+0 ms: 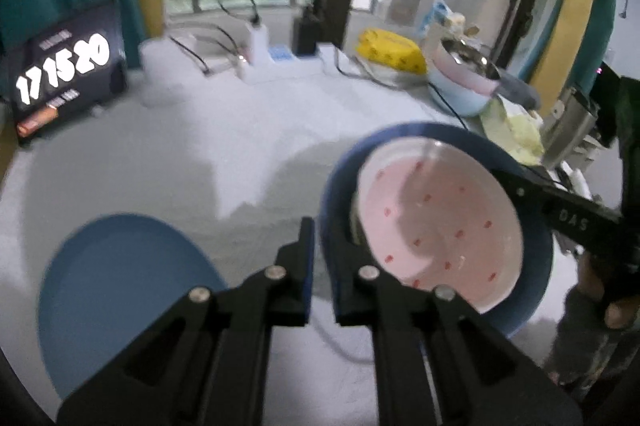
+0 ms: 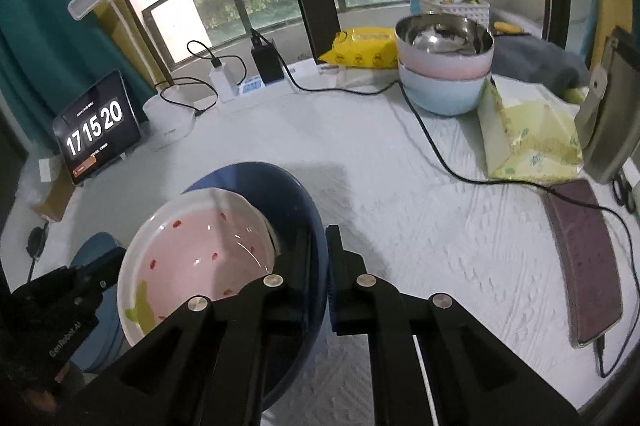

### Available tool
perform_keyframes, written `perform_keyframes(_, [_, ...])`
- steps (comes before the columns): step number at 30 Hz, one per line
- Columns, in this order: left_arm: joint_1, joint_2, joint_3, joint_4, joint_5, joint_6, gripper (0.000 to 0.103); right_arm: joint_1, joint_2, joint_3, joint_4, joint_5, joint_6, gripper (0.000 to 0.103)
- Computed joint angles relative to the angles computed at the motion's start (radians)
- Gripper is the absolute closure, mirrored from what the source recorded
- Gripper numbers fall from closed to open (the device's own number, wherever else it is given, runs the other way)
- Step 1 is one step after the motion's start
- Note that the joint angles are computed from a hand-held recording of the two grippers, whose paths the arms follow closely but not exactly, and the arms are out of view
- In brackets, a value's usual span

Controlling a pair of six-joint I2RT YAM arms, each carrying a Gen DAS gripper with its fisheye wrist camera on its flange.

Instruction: Organize plates and bowls

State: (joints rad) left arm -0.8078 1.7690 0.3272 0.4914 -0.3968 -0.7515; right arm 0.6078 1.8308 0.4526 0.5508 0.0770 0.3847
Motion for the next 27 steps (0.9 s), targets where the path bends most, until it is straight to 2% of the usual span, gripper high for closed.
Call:
perform_keyframes(6, [0.016, 0.057, 0.063, -0.009, 0.037, 0.027, 0.091, -0.059, 0.039, -0.007, 0.028, -0.081, 0.005, 0.095])
perform_keyframes(11, [0.014, 0.078, 0.067, 0.041, 0.013, 0.051, 0.092, -0.12, 0.072, -0.021, 0.067, -0.168, 0.002, 0.093])
perform_keyframes(17, [0.005, 0.09, 0.075, 0.047, -0.007, 0.034, 0.096, -0.115, 0.083, -0.038, 0.111, -0.159, 0.021, 0.094])
perform_keyframes(22, [0.003, 0.078, 0.066, 0.054, -0.001, 0.022, 0.097, -0.12, 0.076, -0.038, 0.098, -0.164, 0.044, 0.095])
perform_keyframes(27, [-0.018, 0.025, 0.037, 0.063, -0.036, 0.034, 0.097, -0.125, 0.053, -0.057, 0.107, -0.184, 0.064, 0.095])
